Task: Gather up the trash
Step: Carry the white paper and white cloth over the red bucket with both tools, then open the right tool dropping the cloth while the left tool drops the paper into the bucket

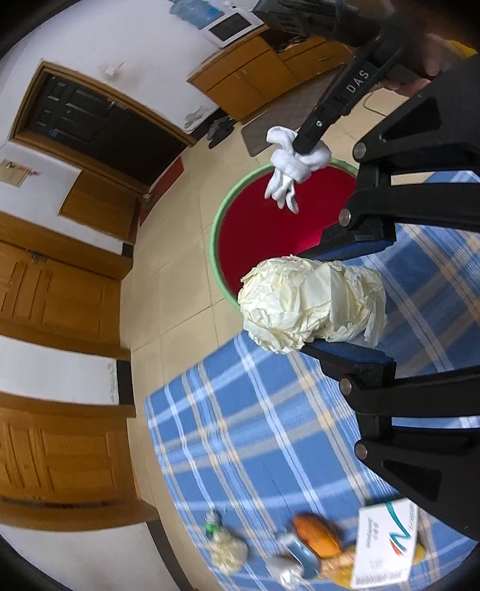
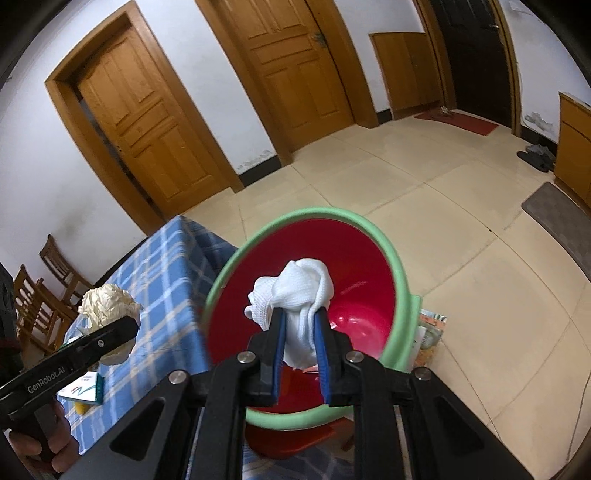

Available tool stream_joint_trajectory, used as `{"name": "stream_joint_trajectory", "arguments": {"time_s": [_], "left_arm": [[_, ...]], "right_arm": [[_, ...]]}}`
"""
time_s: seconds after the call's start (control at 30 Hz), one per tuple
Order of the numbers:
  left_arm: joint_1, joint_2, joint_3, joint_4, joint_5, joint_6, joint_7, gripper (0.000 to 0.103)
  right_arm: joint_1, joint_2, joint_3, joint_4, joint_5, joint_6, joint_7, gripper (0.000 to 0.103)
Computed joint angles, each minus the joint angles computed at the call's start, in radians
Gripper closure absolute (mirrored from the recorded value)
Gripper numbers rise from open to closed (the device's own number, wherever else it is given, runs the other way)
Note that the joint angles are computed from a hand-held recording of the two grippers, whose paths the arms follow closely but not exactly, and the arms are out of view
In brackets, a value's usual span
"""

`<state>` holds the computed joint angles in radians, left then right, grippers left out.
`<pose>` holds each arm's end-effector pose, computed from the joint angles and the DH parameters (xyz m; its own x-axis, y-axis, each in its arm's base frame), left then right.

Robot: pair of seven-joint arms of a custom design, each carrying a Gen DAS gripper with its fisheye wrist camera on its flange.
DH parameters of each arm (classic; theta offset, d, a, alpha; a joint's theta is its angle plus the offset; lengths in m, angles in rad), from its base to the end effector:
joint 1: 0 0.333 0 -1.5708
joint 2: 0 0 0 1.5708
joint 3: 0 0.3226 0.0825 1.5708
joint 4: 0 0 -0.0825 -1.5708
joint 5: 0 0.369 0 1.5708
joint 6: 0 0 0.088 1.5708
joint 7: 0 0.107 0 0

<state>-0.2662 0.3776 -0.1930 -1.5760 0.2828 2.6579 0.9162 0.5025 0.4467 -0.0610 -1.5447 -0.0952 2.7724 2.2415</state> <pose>0.6370 -0.2985 0.5201 -0.0514 -0.9705 0.2355 -0.7766 -0.1094 -0.6204 0.6472 0.3200 0.4991 -0.0040 -0.9385 -0.3454 -0.7524 0.2303 -0.6171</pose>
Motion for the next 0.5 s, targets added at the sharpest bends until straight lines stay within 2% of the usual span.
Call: {"name": "stream_joint_trajectory", "arguments": {"time_s": [0.2, 0.5], "left_arm": [[-0.013, 0.1, -0.018, 0.131, -0.025, -0.07, 0.066, 0.063], [-0.049, 0.207, -0.014, 0.29, -0.045, -0.163, 0.135, 0.062]], "right_arm": [[-0.017, 0.008, 0.0, -0.014, 0.02, 0.005, 0.0, 0.082], [-0.031, -0.002, 0.003, -0.046, 0.054, 0.036, -0.005, 0.071]]}}
